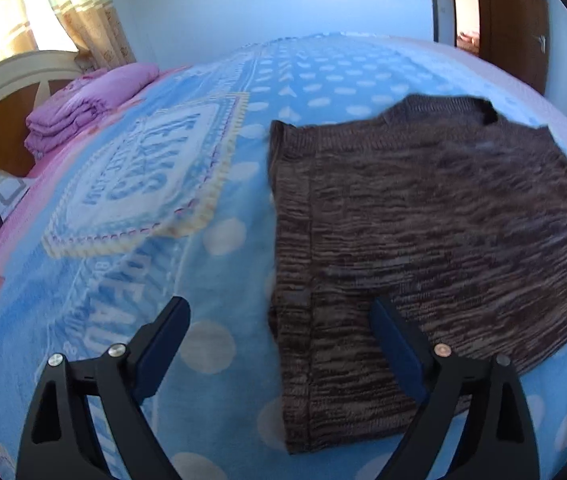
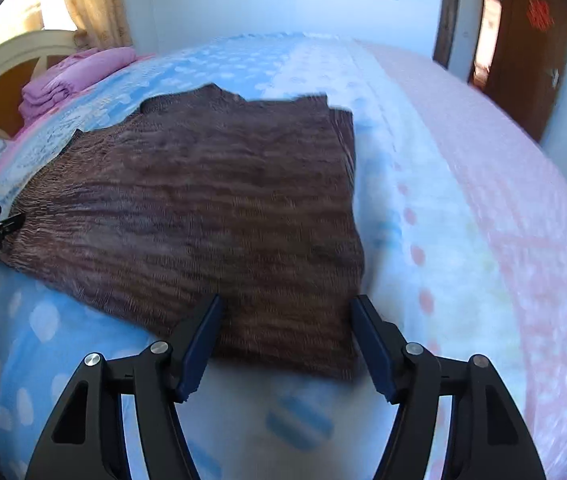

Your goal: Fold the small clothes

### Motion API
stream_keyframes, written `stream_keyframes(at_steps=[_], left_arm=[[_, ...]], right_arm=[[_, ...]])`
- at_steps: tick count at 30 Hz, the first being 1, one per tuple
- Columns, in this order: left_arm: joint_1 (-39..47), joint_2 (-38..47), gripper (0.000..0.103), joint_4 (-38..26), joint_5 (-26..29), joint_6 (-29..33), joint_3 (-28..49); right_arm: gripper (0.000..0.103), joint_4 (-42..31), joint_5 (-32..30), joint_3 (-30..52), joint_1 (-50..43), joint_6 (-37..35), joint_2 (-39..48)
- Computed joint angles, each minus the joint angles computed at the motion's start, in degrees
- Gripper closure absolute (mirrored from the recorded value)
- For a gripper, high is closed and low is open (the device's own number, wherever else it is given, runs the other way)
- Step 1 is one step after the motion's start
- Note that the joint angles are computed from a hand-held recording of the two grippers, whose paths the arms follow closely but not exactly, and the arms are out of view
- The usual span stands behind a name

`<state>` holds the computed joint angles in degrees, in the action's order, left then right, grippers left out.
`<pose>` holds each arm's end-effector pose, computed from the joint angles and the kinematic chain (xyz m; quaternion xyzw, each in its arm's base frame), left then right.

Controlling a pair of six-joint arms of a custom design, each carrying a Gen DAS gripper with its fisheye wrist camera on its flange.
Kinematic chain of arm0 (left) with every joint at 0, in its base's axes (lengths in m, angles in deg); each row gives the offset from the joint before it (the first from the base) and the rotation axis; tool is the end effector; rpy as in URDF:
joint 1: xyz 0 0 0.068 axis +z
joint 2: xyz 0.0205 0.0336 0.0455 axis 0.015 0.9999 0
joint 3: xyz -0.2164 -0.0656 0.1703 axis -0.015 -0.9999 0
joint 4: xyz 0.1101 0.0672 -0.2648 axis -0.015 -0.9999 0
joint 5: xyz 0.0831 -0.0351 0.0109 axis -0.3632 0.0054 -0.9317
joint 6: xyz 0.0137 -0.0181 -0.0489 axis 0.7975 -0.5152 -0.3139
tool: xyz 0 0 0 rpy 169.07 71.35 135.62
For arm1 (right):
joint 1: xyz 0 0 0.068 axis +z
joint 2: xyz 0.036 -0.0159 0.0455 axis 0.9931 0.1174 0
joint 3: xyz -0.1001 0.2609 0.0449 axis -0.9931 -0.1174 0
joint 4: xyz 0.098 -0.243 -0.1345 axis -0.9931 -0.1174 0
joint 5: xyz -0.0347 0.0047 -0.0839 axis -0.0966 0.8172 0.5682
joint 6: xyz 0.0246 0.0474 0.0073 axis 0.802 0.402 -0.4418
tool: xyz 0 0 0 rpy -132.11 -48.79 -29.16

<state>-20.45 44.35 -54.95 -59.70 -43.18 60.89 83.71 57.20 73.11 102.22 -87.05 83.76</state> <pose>0.2094 -0.0628 0.0725 -0.1243 0.9276 0.1167 0.3325 0.3091 0.1064 0.1229 -0.1835 0.9263 0.0474 0.3257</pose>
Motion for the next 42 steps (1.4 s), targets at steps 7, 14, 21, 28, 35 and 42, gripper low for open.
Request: stream_keyframes(at_steps=[7, 14, 21, 28, 35, 42], left_arm=[[3.8, -3.6, 0.008, 0.1, 1.6, 0.9, -2.9], [4.9, -5.8, 0.003, -0.1, 2.3, 0.9, -5.2], [6.3, -9.4, 0.000, -0.2, 4.3, 2.2, -7.8], [7.3, -15.0, 0.000, -2.7, 4.7, 4.7, -9.9], [11.1, -18.4, 0.000, -4.6, 3.7, 8.5, -10.8], [17.0, -17.4, 0.000, -2.2, 5.1, 13.4, -11.0]], right_arm=[[0.039, -2.4, -0.2, -1.2, -0.2, 0.7, -5.6], [0.039, -1.5, 3.6, 0.2, 5.5, 1.3, -6.2], [0.039, -2.0, 6.5, 1.7, 8.2, 1.0, 0.8], [0.039, 0.6, 13.0, -0.5, 18.5, -2.0, -3.5], [0.039, 5.2, 18.5, 3.6, 30.8, -6.4, 2.8], [0.039, 7.4, 21.2, 10.4, 37.4, -7.6, 11.5]])
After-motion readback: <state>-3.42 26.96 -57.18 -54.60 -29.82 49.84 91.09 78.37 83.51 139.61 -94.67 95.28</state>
